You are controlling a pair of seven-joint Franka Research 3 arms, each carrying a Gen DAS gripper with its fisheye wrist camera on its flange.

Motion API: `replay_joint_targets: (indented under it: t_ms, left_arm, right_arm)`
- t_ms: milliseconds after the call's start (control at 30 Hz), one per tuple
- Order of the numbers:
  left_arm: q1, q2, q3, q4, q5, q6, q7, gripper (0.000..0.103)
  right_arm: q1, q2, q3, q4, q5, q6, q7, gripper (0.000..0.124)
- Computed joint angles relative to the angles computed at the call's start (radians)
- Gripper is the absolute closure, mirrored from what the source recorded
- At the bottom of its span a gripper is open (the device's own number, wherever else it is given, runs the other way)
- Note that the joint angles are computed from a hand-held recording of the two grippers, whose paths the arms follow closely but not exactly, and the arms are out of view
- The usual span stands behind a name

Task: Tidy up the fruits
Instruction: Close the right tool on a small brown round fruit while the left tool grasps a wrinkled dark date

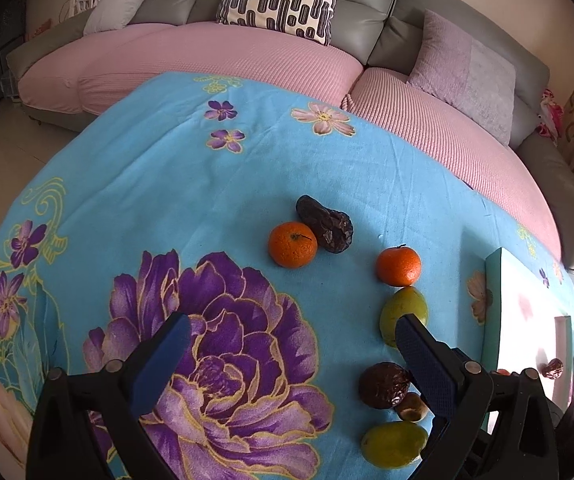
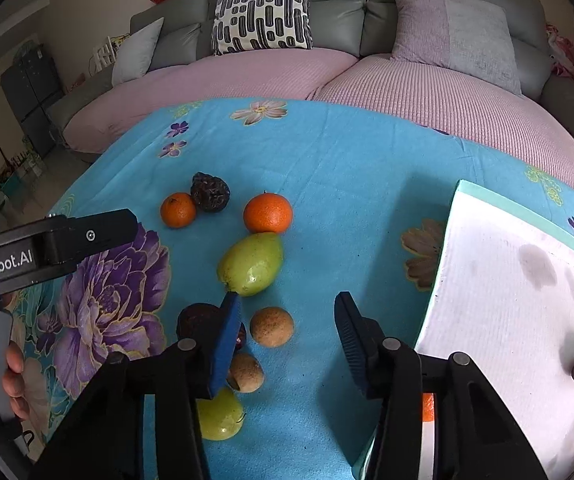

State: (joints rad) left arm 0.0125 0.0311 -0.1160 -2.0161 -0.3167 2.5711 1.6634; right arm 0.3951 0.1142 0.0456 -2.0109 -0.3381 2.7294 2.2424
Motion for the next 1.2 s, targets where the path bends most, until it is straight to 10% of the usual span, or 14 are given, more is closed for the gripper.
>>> replay_joint_targets:
  t_ms: [767,1200]
  left_arm:
    - [0.010,0.030,-0.014,0.052,-0.186,-0.145,0.090,0.010]
    - [-0.012,0.043,-0.029,0.057,-0.193,-0.221,0.160,0.026]
  right_arm:
    - [0.012,0.045,-0.003,0.014,0.134,-0.005,-0.104,0.096]
    - [-0.029,-0.074,-0.024,-0.056,-0.074,-0.012,0.160,0.096]
